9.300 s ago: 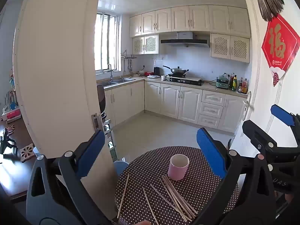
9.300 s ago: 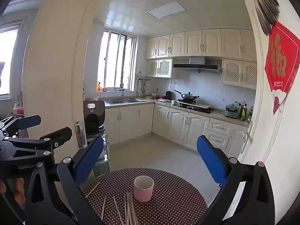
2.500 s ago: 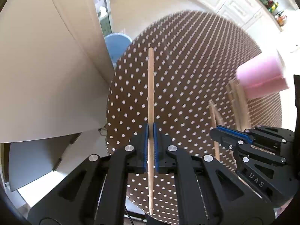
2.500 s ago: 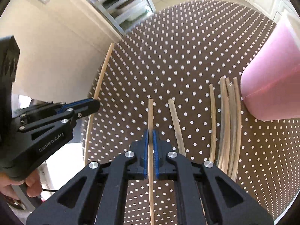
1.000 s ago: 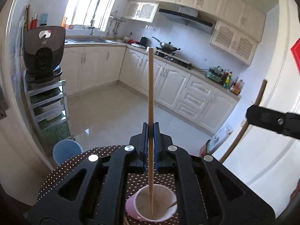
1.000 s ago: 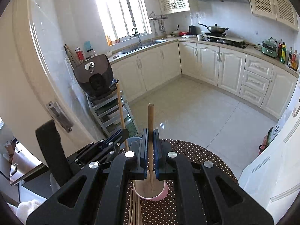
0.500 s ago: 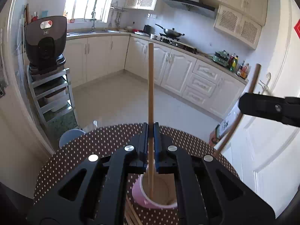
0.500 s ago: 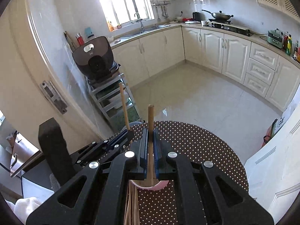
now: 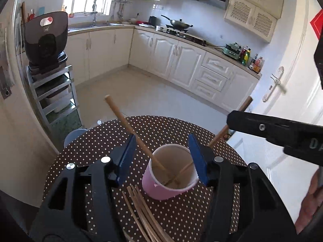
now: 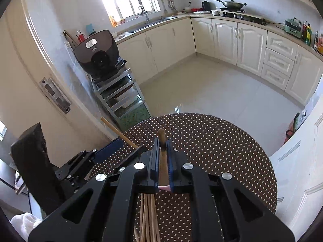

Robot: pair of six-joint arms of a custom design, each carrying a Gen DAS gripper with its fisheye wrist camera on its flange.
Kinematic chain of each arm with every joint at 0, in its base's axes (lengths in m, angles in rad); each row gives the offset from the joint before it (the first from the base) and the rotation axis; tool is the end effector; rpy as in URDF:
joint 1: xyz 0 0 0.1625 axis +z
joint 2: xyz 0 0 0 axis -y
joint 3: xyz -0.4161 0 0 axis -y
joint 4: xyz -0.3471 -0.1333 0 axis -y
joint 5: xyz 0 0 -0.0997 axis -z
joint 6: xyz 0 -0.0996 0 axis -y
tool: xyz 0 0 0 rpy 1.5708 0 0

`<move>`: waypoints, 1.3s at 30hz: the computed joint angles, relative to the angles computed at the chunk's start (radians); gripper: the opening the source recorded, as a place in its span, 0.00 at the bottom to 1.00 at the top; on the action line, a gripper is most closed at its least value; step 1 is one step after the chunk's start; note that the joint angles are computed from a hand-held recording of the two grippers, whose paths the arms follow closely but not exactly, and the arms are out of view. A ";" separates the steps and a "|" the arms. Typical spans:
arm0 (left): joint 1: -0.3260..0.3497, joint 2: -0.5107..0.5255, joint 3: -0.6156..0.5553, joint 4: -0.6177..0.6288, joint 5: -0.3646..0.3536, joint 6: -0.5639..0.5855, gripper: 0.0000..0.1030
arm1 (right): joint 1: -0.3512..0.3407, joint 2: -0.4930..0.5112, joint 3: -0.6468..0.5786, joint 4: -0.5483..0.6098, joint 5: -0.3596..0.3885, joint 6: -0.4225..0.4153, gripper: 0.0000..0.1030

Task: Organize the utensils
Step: 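Move both open tools back down to the chopstick pile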

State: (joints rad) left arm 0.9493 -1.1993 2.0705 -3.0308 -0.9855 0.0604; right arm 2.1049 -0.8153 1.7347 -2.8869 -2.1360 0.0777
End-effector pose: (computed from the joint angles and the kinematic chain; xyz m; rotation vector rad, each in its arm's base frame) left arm -0.1401 -0.5191 0.2710 0.6399 2.5079 -0.9660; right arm 0.3845 -0.4931 0.1503 0.4449 -2.5932 0.7331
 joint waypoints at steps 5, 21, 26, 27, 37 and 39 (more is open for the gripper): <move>-0.013 -0.074 0.022 0.055 0.001 -0.016 0.60 | 0.019 -0.013 0.018 -0.010 -0.012 0.047 0.17; 0.072 -0.294 0.037 0.465 -0.014 -0.187 0.64 | 0.083 -0.066 0.152 -0.043 -0.126 0.228 0.30; 0.120 -0.281 0.027 0.588 -0.055 -0.236 0.64 | 0.082 -0.054 0.191 0.003 -0.106 0.275 0.30; 0.126 -0.272 0.023 0.616 -0.059 -0.254 0.64 | 0.081 -0.047 0.194 0.007 -0.102 0.280 0.30; 0.175 -0.166 -0.034 0.732 -0.052 -0.310 0.64 | 0.036 0.027 0.170 0.086 -0.021 0.258 0.30; 0.182 -0.136 -0.051 0.738 -0.047 -0.329 0.64 | 0.019 0.050 0.152 0.104 0.001 0.248 0.30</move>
